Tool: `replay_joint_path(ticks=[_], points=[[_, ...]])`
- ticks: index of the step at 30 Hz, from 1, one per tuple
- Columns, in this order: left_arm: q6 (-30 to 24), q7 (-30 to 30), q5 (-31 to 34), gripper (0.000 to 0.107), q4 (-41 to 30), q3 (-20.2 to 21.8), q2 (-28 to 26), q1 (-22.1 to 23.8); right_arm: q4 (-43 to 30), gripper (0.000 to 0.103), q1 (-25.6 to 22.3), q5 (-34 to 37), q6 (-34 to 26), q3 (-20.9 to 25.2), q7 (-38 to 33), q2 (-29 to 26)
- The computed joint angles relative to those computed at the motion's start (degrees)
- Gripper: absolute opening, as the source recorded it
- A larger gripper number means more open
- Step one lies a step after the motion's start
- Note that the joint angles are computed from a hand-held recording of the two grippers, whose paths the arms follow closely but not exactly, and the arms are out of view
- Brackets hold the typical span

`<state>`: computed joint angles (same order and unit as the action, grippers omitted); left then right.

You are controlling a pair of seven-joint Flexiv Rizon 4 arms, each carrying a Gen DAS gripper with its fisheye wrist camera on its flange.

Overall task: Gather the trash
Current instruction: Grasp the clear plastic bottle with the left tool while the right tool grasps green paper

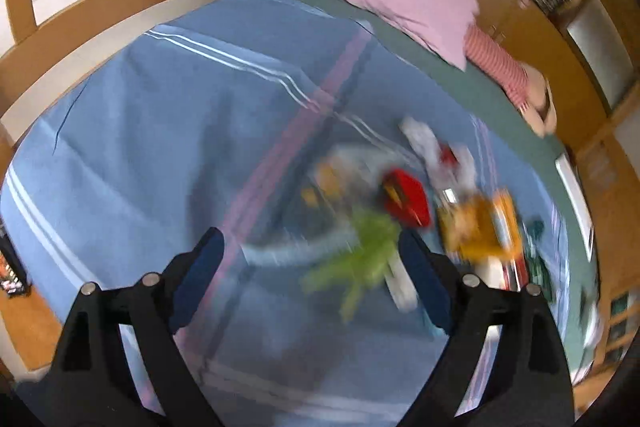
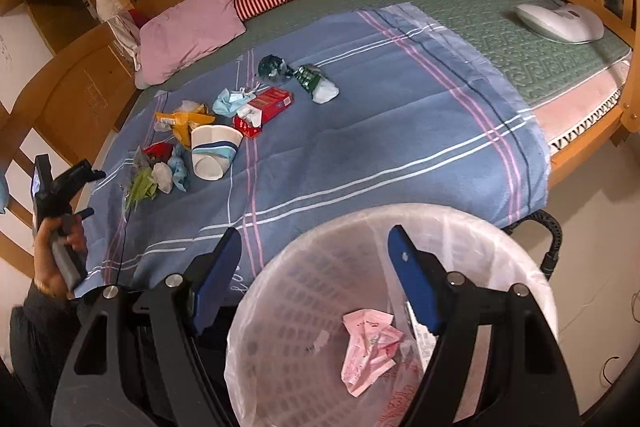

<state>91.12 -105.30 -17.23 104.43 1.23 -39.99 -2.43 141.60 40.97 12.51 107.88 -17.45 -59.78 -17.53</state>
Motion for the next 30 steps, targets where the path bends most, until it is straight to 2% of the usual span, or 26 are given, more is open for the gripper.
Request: replay_joint_path(ticks=[2, 5, 7, 8, 9, 10, 11, 12, 13, 14, 16, 18, 19, 21, 24, 27, 28, 29, 30], points=[[-5.0, 3.0, 0.2, 0.090, -3.8, -1.9, -2.0, 2.9, -1.6, 0.074, -2.8, -1.4, -1.4, 2.8, 0.8, -1.4], [-9.8, 12.2, -3.2, 0.090, -7.3, -12.5, -6.1, 11.0, -3.8, 0.074, -6.3, -4.3, -3.9, 5.9, 2.5, -3.1], [-12.4, 14.1, -5.6, 0.089, -9.1, -16.5, -8.4, 13.4, -5.4, 0.074, -9.6, -6.4, -4.5, 9.0, 3.8, -3.8], [-12.9, 15.3, -6.5, 0.083, -9.4, -17.3, -9.0, 13.8, -6.0, 0.074, -10.9, -7.4, -4.6, 10.1, 4.3, -4.0], [-13.3, 16.4, -6.9, 0.064, -10.1, -17.2, -9.6, 13.4, -6.6, 0.074, -11.3, -8.2, -4.6, 10.6, 4.7, -4.2], [-13.6, 17.8, -6.8, 0.061, -10.3, -16.9, -9.8, 12.9, -7.0, 0.074, -10.9, -8.9, -4.4, 10.3, 4.9, -4.2], [-12.9, 18.4, -7.2, 0.054, -9.9, -16.5, -9.6, 12.3, -7.4, 0.074, -9.9, -9.4, -4.3, 9.4, 5.0, -4.3], [-10.8, 19.6, -8.0, 0.040, -8.6, -17.8, -9.1, 13.0, -7.6, 0.074, -8.9, -9.8, -4.2, 8.6, 5.1, -4.3], [-9.2, 20.9, -8.4, 0.036, -7.4, -20.0, -9.0, 14.4, -8.1, 0.074, -8.3, -10.2, -4.2, 8.4, 5.1, -4.3], [-6.5, 23.9, -10.0, 0.032, -4.6, -24.1, -8.3, 17.1, -8.5, 0.074, -8.5, -10.7, -4.0, 8.9, 5.1, -4.5], [-3.7, 25.4, -10.8, 0.032, -1.4, -29.1, -7.6, 20.4, -9.3, 0.074, -9.0, -11.7, -4.1, 10.0, 5.1, -4.8], [1.1, 27.0, -11.0, 0.032, 2.8, -36.3, -6.7, 25.4, -10.4, 0.074, -9.1, -12.8, -4.8, 10.6, 4.9, -5.5], [5.3, 26.2, -8.9, 0.031, 4.8, -37.4, -5.6, 25.7, -11.1, 0.074, -9.8, -13.3, -5.2, 11.5, 5.1, -6.0], [12.8, 23.5, -7.4, 0.031, 7.7, -35.2, -3.1, 23.0, -13.7, 0.074, -12.0, -14.6, -6.2, 13.7, 5.7, -7.8], [23.4, 16.1, -9.8, 0.031, 12.0, -28.7, 0.3, 16.3, -18.8, 0.074, -11.5, -17.0, -8.9, 12.9, 6.5, -10.8], [26.8, 13.4, -12.1, 0.031, 13.5, -22.3, 1.5, 10.4, -26.4, 0.074, -15.4, -19.8, -12.5, 17.7, 6.0, -14.9], [27.0, 13.0, -12.2, 0.031, 14.2, -20.6, 2.2, 9.3, -29.6, 0.074, -14.6, -22.2, -14.8, 17.3, 6.7, -16.6], [28.2, 13.1, -13.0, 0.031, 15.1, -19.9, 2.5, 9.1, -32.0, 0.074, -12.3, -24.4, -16.9, 15.0, 8.2, -18.0], [29.3, 9.5, -10.1, 0.031, 16.4, -19.7, 3.0, 10.4, -34.5, 0.074, -11.1, -27.5, -18.7, 13.9, 10.1, -19.7]])
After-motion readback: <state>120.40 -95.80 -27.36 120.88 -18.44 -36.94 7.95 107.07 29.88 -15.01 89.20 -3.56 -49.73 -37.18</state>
